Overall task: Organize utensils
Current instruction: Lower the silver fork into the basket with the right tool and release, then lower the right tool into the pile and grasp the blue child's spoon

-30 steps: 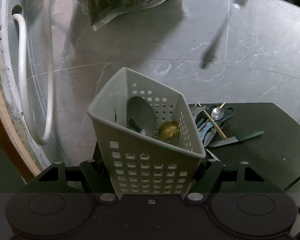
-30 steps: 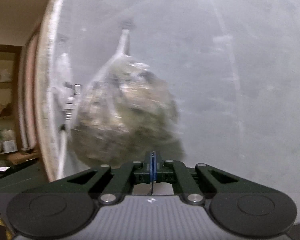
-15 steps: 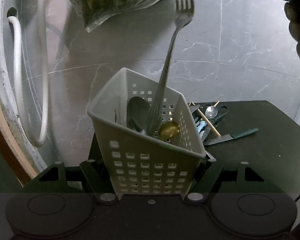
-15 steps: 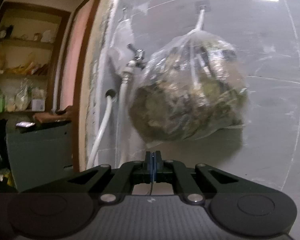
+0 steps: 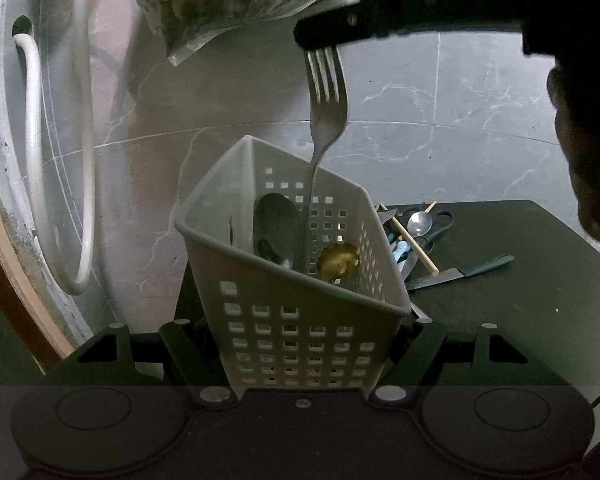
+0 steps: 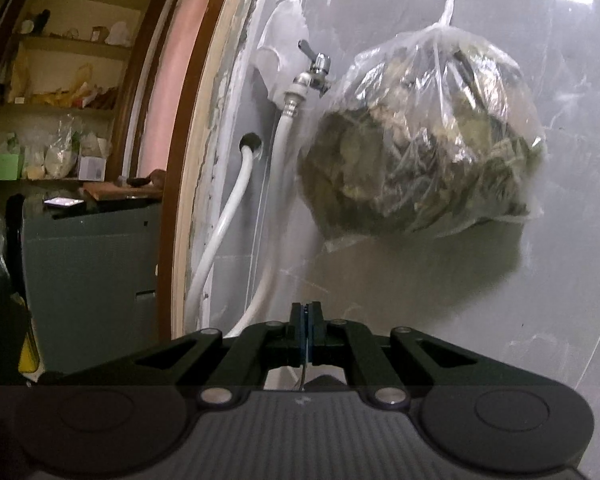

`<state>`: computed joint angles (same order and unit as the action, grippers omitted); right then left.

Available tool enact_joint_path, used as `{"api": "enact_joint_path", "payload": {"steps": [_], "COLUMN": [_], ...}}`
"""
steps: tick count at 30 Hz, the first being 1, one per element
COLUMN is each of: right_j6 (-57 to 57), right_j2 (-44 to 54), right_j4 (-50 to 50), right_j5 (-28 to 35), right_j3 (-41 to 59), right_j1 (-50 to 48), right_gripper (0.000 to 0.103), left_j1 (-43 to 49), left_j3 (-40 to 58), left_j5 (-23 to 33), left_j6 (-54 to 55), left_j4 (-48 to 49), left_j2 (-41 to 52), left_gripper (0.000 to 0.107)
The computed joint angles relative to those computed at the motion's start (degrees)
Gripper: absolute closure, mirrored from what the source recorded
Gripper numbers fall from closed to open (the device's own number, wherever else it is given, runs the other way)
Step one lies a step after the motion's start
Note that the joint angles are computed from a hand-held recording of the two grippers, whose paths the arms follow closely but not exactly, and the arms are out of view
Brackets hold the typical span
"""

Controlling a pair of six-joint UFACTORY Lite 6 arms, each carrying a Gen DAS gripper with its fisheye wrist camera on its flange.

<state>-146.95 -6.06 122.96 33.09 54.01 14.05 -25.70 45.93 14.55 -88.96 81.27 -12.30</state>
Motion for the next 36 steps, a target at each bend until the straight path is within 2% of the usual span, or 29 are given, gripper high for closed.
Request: {"api": "enact_joint_path", "payload": {"steps": [19, 20, 23, 25, 27, 28, 31, 32, 33, 36], "right_j6": [-3.37, -4.19, -2.25, -1.01, 0.25, 0.81, 2.10, 1.65, 0.46, -2.51], "right_j2": [6.20, 6.24, 6.47, 6.38, 5.84, 5.54, 4.06, 3.13, 2.36, 0.84], "right_j4": [1.28, 2.21, 0.88, 0.08, -0.48, -0.69, -0.46, 1.06, 3.43, 9.54], "right_j5": [-2.48, -2.83, -2.32, -2.19, -1.19, -0.80, -0.13, -0.28, -0.44, -2.96], "right_j3": [1.27, 1.22, 1.54, 1.60, 1.20, 1.06, -0.05, -1.06, -2.04, -3.81], "right_j1": [2.01, 2.06, 0.86, 0.04, -1.25, -1.88, -4.20, -4.99, -5.68, -7.57], "right_gripper": [0.101, 0.095, 0.088, 0.074, 0.056, 0.053, 0.027, 0.010, 0.000, 0.000], "left_j1": [-0.16, -0.16, -0.65, -0.85, -1.01, -0.98, -0.97, -0.93, -0.97, -0.96], "left_j3": [-0.05, -0.05, 0.14, 0.24, 0.29, 0.31, 0.32, 0.31, 0.38, 0.35], "left_j5": [0.11, 0.11, 0.59, 0.77, 0.90, 0.88, 0.87, 0.82, 0.85, 0.86], "left_j6": [-0.51, -0.51, -1.00, -1.19, -1.27, -1.30, -1.31, -1.29, -1.31, -1.14], "left_j4": [0.45, 0.45, 0.68, 0.75, 0.75, 0.78, 0.81, 0.80, 0.79, 0.62], "left_j2": [0.05, 0.05, 0.31, 0.44, 0.51, 0.53, 0.55, 0.54, 0.62, 0.59], "left_gripper": [0.031, 0.031, 0.031, 0.031, 0.031, 0.031, 0.031, 0.031, 0.031, 0.031]}}
